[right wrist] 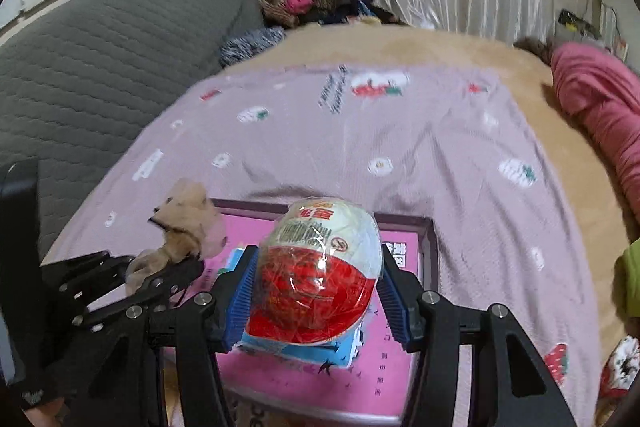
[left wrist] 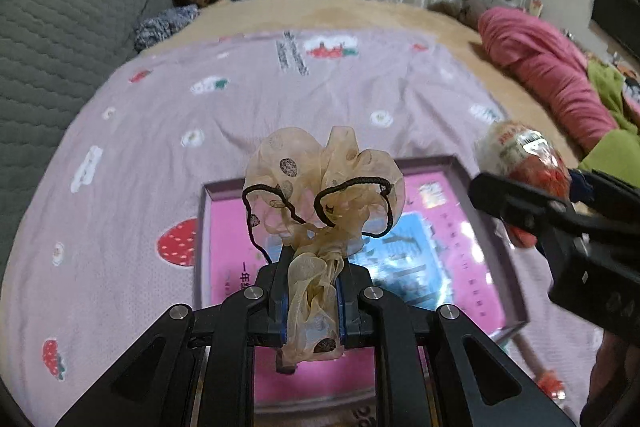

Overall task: Organize objects
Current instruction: 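Lower and release the scrunchie onto the book with left tool while right tool releases the egg beside it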

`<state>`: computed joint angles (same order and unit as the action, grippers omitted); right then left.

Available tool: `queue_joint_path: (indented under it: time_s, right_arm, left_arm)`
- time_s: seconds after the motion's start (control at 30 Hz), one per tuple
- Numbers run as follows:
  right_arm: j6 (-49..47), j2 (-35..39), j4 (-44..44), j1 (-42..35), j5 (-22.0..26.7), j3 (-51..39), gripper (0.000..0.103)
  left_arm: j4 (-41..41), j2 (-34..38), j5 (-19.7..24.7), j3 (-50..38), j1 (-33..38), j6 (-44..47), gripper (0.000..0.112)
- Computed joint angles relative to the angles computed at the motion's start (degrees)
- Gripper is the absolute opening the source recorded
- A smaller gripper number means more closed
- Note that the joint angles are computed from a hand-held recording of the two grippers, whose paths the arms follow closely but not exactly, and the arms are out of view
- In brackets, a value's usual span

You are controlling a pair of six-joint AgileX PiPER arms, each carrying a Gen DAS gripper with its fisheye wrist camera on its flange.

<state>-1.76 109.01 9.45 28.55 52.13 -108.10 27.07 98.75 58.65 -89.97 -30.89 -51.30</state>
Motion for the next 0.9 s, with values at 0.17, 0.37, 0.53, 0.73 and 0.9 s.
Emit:
queue_joint_path:
  time_s: [0.17,0.37,0.53,0.73,0.9]
  right_arm:
    - [1.51,8.50,-2.91,-0.46,3.15,-6.77,0.056]
    - [2.31,15.47,-4.61,-0.93,6.57,-13.40,0.056]
    - [2.88,19.35,-6.94,-0.93,8.30,-16.56,0.056]
    - [2.65,22.93,-6.55,-1.54,9.68,-19.76,0.057]
    - [3.14,24.42,-7.31,-1.57,10.87,-21.88,0.062]
  left_arm:
    - [-5.50,4.47,-3.01,-0.28,3.82,3.66,0.016]
    - [-10.14,8.90,-5.07,-1.27,7.09,6.83,0.016]
    - [-8.00,11.52,-5.17,-2.74,7.25,6.67,0.019]
    - [-7.92,13.19,-5.57,-2.72,7.65,7.20,0.029]
    - [-6.36,13.13,-6.13,-1.87,7.45,5.32,0.042]
